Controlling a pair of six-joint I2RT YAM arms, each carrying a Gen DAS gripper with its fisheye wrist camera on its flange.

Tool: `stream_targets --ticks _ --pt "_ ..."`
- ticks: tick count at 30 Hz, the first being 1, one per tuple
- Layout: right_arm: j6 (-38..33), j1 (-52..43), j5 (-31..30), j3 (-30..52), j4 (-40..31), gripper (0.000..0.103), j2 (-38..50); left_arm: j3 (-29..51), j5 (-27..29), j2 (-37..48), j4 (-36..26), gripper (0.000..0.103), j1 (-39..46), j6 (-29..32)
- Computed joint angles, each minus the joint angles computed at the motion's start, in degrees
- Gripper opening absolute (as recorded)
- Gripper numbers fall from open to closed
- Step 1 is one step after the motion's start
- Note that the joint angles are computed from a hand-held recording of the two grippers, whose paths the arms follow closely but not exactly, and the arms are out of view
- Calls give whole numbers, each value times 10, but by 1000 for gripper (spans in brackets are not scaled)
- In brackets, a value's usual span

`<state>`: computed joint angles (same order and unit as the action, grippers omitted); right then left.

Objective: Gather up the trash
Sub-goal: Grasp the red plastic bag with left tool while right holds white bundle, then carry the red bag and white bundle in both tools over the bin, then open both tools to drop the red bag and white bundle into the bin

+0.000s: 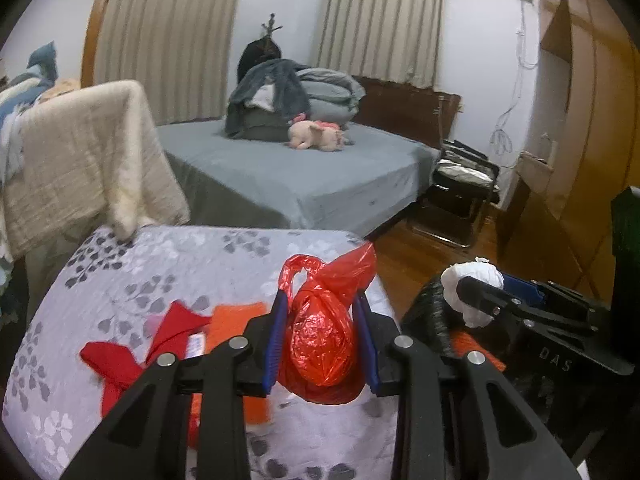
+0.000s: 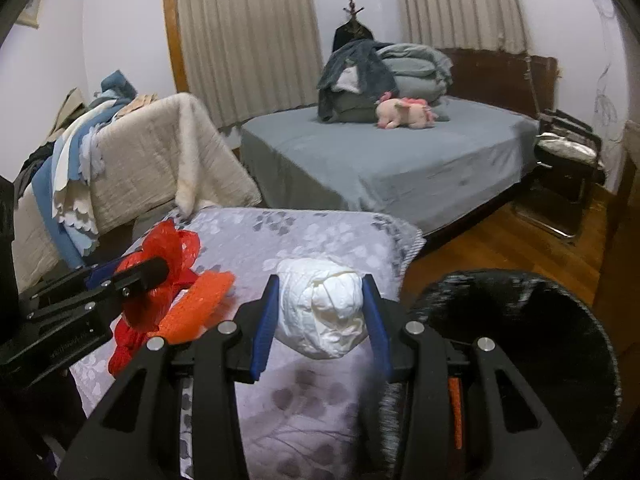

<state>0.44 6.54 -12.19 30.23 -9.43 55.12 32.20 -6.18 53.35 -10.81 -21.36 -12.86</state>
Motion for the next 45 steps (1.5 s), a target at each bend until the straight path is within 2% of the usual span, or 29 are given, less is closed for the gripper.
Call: stream_targets --ticks 7,13,18,29,31,32,35,39,41,45 --pt "-61 -146 -71 -1 -66 40 -66 37 -41 45 14 32 -101 -24" --pt "-122 -295 -142 -1 -92 40 -70 67 -60 102 41 32 -177 -33" --pt "-168 -398 -184 -3 -87 40 -40 96 -62 162 68 32 -224 -31" --pt "-224 -513 -208 -15 -44 44 32 158 -24 294 123 33 -269 -25" --pt "-228 -524 -206 -16 -32 56 46 174 -9 317 126 36 -271 -23" --pt "-228 -526 -204 -18 -28 58 48 180 -3 325 128 40 -271 -24" --pt "-228 -542 -206 -20 -14 70 54 182 -2 328 133 58 -272 -25" --pt "-222 -548 -206 -25 -2 89 51 164 -14 306 132 74 -266 -29" --pt "-210 -541 -200 -28 3 91 43 151 -25 288 126 85 -258 -35" --pt "-195 -522 -196 -27 -6 95 30 124 -40 249 115 90 -237 -43"
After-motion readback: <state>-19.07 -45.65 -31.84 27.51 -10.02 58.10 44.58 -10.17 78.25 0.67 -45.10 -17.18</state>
